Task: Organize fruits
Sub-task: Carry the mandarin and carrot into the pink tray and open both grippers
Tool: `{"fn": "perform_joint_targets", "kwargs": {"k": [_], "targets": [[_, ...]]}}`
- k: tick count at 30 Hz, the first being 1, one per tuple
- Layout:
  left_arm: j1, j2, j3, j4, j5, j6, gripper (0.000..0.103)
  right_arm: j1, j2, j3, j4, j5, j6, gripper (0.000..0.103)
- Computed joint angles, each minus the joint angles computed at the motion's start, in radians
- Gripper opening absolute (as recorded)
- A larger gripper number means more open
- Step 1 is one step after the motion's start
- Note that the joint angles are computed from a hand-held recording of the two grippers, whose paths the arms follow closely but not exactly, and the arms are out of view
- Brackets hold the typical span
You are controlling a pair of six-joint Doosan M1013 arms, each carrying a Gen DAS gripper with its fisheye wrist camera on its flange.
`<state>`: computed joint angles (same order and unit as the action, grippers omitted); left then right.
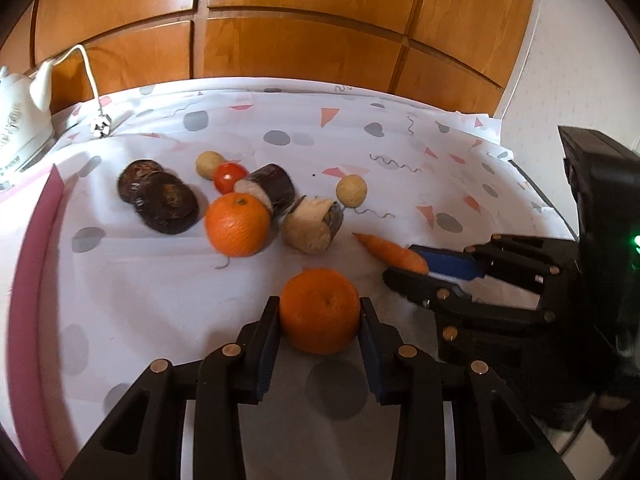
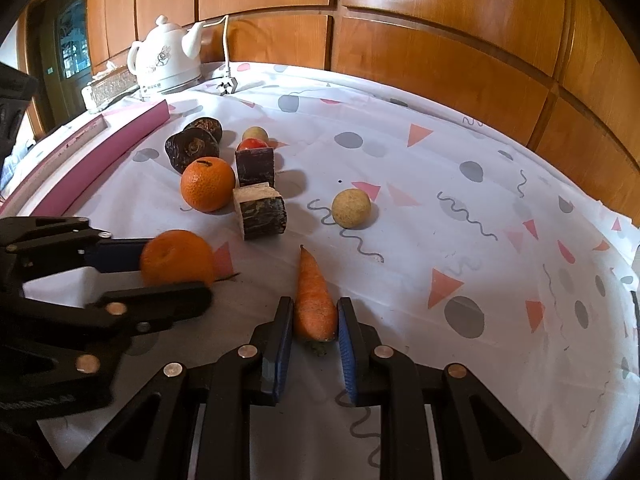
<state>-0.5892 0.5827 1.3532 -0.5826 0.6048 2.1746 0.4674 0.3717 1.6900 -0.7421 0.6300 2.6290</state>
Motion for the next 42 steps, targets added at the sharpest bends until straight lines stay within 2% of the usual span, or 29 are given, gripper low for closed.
{"fn": "perform_joint_targets", "kwargs": {"k": [4,8,11,15,19,20,27,32,39,42], "targets": [[0.018,-0.013,0.017,-0.014,0.01,0.009,0.037,0.012,0.01,-0.02,-0.006,0.054,0.01,0.021],[0.037,-0.026,0.025,0.015,0.005,-0.043,0.037,0.024,0.009,-0.036,0.03,0.097,0.011,0.021],[0.056,-0.041,0.034,0.014,-0.012,-0.07,0.037,0.039,-0.006,-0.029,0.056,0.08,-0.008,0.021],[0.081,-0.068,0.05,0.016,-0.073,-0.105,0.037,0.058,-0.019,-0.03,0.075,0.04,-0.012,0.021],[0.104,-0.079,0.048,0.122,-0.115,-0.241,0.037,0.062,-0.01,-0.063,0.137,-0.044,-0.067,0.021],[0.111,-0.081,0.047,0.181,-0.129,-0.305,0.037,0.062,-0.003,-0.075,0.158,-0.059,-0.09,0.021],[0.154,-0.077,0.044,0.468,-0.162,-0.634,0.038,0.062,0.077,-0.21,0.384,-0.117,-0.311,0.021],[0.18,-0.068,0.041,0.603,-0.157,-0.786,0.038,0.06,0.143,-0.319,0.517,-0.101,-0.435,0.021],[0.203,-0.06,0.032,0.679,-0.136,-0.91,0.04,0.059,0.226,-0.454,0.596,-0.058,-0.464,0.021],[0.206,-0.062,0.035,0.722,-0.142,-0.967,0.044,0.061,0.255,-0.502,0.617,-0.042,-0.475,0.022]]}}
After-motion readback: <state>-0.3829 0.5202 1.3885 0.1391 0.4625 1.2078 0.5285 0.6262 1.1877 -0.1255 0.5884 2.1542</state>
